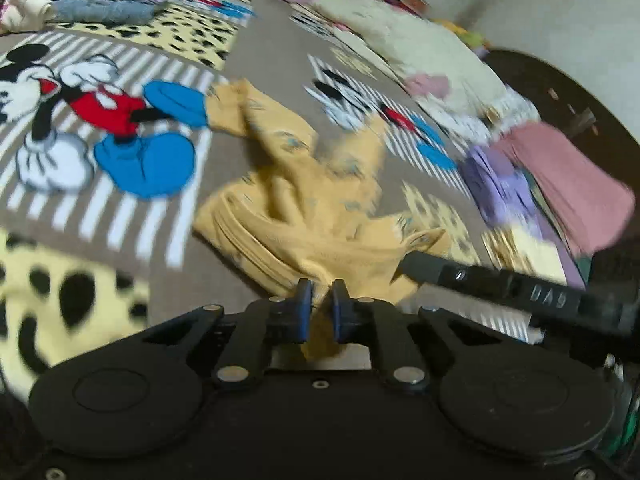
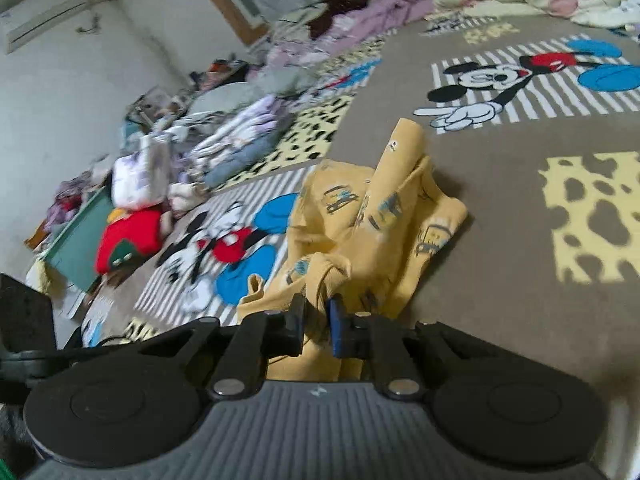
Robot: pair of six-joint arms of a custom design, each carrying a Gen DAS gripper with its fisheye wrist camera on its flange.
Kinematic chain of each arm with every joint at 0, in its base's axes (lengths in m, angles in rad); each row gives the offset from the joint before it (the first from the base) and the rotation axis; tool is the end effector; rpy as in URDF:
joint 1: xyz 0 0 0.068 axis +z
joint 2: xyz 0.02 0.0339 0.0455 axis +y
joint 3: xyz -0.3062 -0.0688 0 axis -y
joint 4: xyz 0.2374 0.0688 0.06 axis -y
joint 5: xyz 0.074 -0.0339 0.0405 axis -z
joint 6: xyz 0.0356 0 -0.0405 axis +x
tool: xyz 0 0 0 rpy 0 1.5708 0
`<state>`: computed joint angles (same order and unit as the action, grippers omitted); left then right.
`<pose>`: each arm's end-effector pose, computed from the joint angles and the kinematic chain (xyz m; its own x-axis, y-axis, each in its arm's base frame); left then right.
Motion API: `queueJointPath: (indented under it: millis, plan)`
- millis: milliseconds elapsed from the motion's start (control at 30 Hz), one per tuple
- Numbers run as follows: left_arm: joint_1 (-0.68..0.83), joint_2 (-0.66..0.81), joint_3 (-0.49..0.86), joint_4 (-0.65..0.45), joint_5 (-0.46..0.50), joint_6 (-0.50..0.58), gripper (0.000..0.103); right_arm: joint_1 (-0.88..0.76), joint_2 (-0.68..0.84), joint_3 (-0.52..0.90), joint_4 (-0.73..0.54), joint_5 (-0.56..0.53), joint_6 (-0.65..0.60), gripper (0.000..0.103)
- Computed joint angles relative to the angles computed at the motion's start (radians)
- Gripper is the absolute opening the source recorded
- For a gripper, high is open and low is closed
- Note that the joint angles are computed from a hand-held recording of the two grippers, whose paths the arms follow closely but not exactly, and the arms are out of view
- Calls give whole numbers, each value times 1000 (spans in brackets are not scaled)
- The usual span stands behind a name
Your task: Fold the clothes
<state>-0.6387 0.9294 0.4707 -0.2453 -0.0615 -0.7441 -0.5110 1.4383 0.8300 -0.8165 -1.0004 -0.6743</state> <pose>0.1295 -0.0935 0.2366 -0.7599 -0.2778 -0.5877 0.0581 0.8715 -0.4870 0.2085 -0.0825 0.2384 -0.7723 0.0465 -0.6336 -0.4160 0.7168 0.5597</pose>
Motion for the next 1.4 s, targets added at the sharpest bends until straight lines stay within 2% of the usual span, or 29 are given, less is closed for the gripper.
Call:
queueJointPath:
  millis: [100, 133, 167, 200, 267, 333, 367, 400, 467, 533, 600, 667, 767, 800, 867, 933, 967, 1000, 1033, 1067, 1100, 1133, 1200, 1300, 1400]
  plan:
    - [-109, -24, -9, -92, 10, -29, 12, -152, 25, 42, -291, 27, -316, 14]
    - [-120, -46, -13, -112, 7, -45, 24, -195, 41, 51, -361, 63, -401, 14]
    - [-129, -71, -17, -131, 3, -62, 37, -231, 59, 58, -412, 104, -466, 14]
    - [-139, -95, -20, -151, -1, -80, 43, -262, 71, 60, -442, 137, -509, 17]
    - [-128, -142, -16, -192, -7, -96, 44, -317, 84, 75, -482, 160, -544, 21]
    - [-57, -180, 3, -224, -3, -73, 44, -369, 96, 100, -525, 163, -566, 43]
    - [-12, -195, 14, -235, 1, -54, 45, -382, 95, 118, -547, 142, -565, 63]
    - [35, -199, 19, -231, 21, -32, 45, -385, 88, 133, -560, 119, -559, 72]
    - [140, -186, 33, -212, 64, 17, 45, -376, 70, 159, -566, 72, -527, 72]
    - [237, -143, 44, -159, 120, 76, 45, -319, 37, 173, -504, 31, -425, 72]
    - [317, -85, 47, -97, 175, 111, 45, -239, 1, 168, -372, 15, -270, 72]
    - [387, -10, 45, -18, 229, 131, 45, -129, -30, 129, -163, 35, -59, 72]
    - [443, 142, 48, 107, 288, 135, 45, 24, -20, 74, 112, 110, 204, 69]
    - [460, 188, 48, 144, 314, 136, 45, 67, -1, 62, 184, 138, 273, 64]
    - [491, 295, 51, 228, 367, 123, 45, 123, 45, 47, 263, 164, 356, 63]
    - [503, 397, 61, 304, 397, 102, 45, 165, 95, 40, 317, 176, 416, 56]
    - [506, 442, 65, 344, 413, 91, 43, 186, 122, 39, 342, 181, 445, 47]
    - [507, 478, 70, 374, 424, 79, 43, 198, 146, 41, 351, 180, 458, 29]
    - [508, 513, 77, 402, 435, 66, 36, 200, 162, 45, 346, 171, 454, 16]
    - [503, 540, 87, 417, 431, 61, 17, 198, 165, 41, 351, 165, 457, 15]
    - [497, 566, 98, 430, 425, 57, 7, 194, 159, 33, 359, 161, 462, 14]
    - [490, 574, 106, 430, 408, 64, 1, 185, 152, 29, 363, 155, 463, 13]
    - [490, 554, 102, 438, 383, 65, 0, 165, 138, 22, 368, 144, 465, 6]
    - [537, 446, 56, 470, 375, 61, 0, 101, 116, 37, 358, 102, 461, 5]
    - [604, 331, 35, 434, 371, 52, 0, 38, 128, 91, 323, 57, 450, 3]
